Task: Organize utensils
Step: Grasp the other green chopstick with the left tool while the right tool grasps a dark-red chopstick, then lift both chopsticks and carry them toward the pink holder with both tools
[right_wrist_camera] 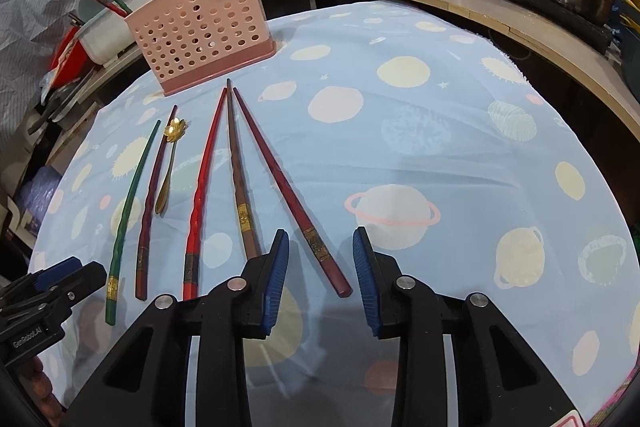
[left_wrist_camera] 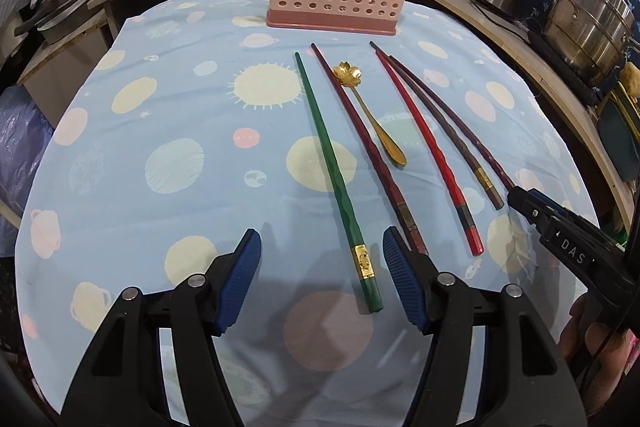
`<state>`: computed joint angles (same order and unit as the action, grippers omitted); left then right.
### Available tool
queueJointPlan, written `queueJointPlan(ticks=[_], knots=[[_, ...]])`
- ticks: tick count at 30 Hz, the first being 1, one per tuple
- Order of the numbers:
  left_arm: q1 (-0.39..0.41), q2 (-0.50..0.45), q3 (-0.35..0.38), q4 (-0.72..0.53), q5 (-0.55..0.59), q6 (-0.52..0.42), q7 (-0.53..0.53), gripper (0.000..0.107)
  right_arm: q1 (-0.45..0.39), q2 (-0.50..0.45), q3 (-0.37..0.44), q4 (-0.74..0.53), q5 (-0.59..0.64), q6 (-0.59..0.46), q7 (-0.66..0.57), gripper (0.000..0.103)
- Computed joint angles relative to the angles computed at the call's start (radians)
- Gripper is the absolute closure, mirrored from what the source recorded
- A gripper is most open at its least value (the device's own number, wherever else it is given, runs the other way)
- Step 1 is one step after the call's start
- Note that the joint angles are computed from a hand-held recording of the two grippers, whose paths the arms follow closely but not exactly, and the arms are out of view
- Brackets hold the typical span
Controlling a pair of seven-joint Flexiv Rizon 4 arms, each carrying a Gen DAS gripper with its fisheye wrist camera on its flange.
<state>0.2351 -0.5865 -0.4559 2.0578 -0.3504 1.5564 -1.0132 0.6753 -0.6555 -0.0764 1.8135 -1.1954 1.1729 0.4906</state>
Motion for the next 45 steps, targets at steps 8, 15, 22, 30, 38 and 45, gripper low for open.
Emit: queueJointPlan(ticks=[8,15,22,30,38,45], knots=[[-0.005,-0.012,0.003,0.001,0.009,0.000,0.011,0.059,0.007,-0.015,0.001,-0.020,0.013,0.001,-0.033,0.081],[-0.005,-0.012,0.001,0.010,0.030,0.018,0.016,0.073,0.014,-0.015,-0.004,-0.019,0.019,0.001,-0.031,0.088],[0.004,-0.010,-0.008,0.021,0.057,0.023,0.017,0.094,0.015,-0.016,-0.005,-0.018,0.016,0.009,-0.037,0.093],[0.075,0.004,-0.075,0.043,0.019,-0.005,0.032,0.099,0.023,-0.006,-0.006,-0.010,0.005,0.022,-0.021,0.096],[0.184,0.036,-0.177,0.084,-0.007,0.020,0.039,0.100,0.022,0.047,-0.010,0.013,-0.096,0.022,0.067,0.096],[0.292,0.064,-0.285,0.104,0.019,0.059,0.013,0.100,-0.021,0.103,0.031,0.013,-0.231,-0.017,0.159,0.096]])
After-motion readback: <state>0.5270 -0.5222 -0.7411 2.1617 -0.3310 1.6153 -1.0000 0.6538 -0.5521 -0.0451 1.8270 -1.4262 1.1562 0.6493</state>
